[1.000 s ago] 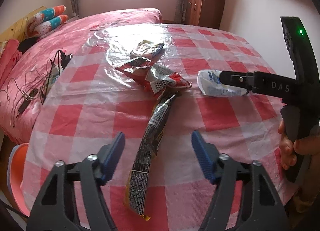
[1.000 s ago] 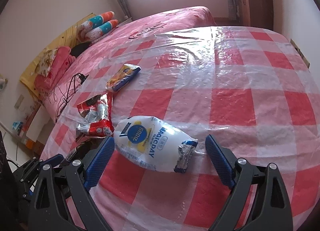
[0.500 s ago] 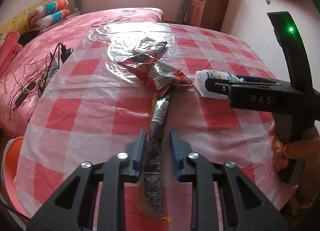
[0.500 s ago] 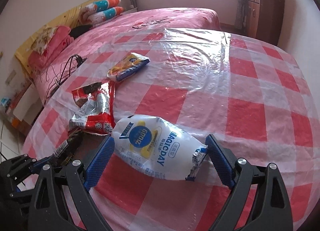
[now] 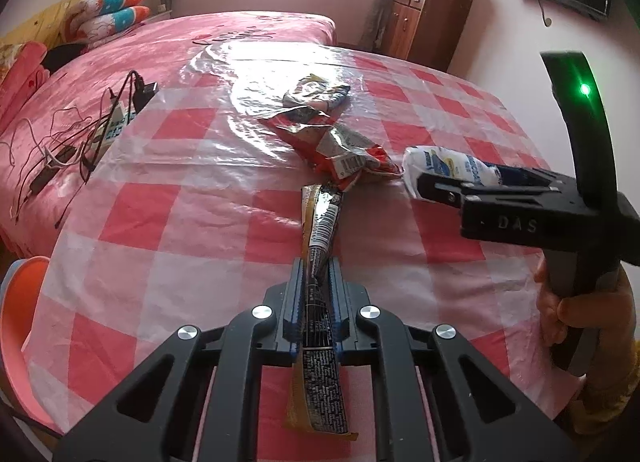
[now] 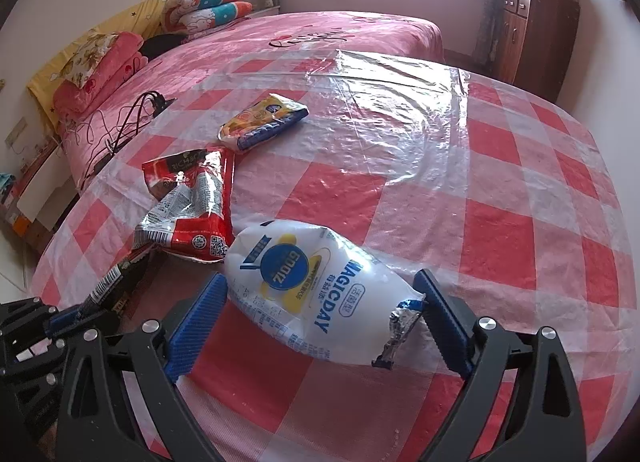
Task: Collect trash
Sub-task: 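Grasp the long snack wrapper with the left tool while the right tool grasps the white bottle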
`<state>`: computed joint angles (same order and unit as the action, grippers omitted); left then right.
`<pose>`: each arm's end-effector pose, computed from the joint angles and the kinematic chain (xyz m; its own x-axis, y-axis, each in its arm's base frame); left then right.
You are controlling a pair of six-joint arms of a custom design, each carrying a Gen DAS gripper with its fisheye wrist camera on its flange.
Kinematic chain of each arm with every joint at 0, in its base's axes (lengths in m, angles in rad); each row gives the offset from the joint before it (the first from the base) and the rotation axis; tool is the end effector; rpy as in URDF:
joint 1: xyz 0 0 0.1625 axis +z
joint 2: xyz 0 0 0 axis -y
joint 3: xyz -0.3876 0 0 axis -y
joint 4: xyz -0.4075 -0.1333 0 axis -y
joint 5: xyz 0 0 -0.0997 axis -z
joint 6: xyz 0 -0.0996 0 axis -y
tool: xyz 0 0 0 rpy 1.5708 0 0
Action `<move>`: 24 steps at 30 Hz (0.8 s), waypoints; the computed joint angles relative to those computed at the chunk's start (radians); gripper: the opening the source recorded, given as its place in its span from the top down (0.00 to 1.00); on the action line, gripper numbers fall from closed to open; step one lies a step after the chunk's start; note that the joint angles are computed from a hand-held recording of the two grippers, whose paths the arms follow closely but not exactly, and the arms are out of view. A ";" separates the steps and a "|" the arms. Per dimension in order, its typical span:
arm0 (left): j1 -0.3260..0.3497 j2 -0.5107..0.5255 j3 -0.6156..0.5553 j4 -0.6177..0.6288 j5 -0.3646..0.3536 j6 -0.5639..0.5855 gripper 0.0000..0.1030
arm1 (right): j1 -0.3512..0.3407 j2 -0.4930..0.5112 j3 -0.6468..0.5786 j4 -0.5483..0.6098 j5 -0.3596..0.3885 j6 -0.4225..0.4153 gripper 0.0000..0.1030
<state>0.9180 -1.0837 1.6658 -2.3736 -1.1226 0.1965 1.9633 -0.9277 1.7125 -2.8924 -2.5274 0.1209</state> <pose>-0.2478 -0.6146 0.2152 -0.6429 0.6143 -0.4574 0.7323 0.6680 -0.1322 0.2911 -0.5676 0.1864 -0.7269 0.2603 0.6355 -0.2428 0.7682 -0.5924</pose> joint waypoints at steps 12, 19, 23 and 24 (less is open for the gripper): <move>0.031 -0.011 -0.013 -0.009 -0.012 -0.011 0.87 | -0.009 -0.114 0.077 0.046 0.265 0.044 0.10; 0.045 -0.014 -0.021 -0.007 -0.034 -0.017 0.87 | -0.003 -0.052 0.047 0.005 0.190 -0.007 0.10; 0.055 -0.021 -0.025 -0.003 -0.054 -0.018 0.87 | 0.016 0.011 -0.005 0.032 0.099 -0.054 0.10; 0.057 -0.023 -0.026 -0.002 -0.060 -0.017 0.87 | 0.022 0.026 -0.016 0.037 0.071 -0.062 0.12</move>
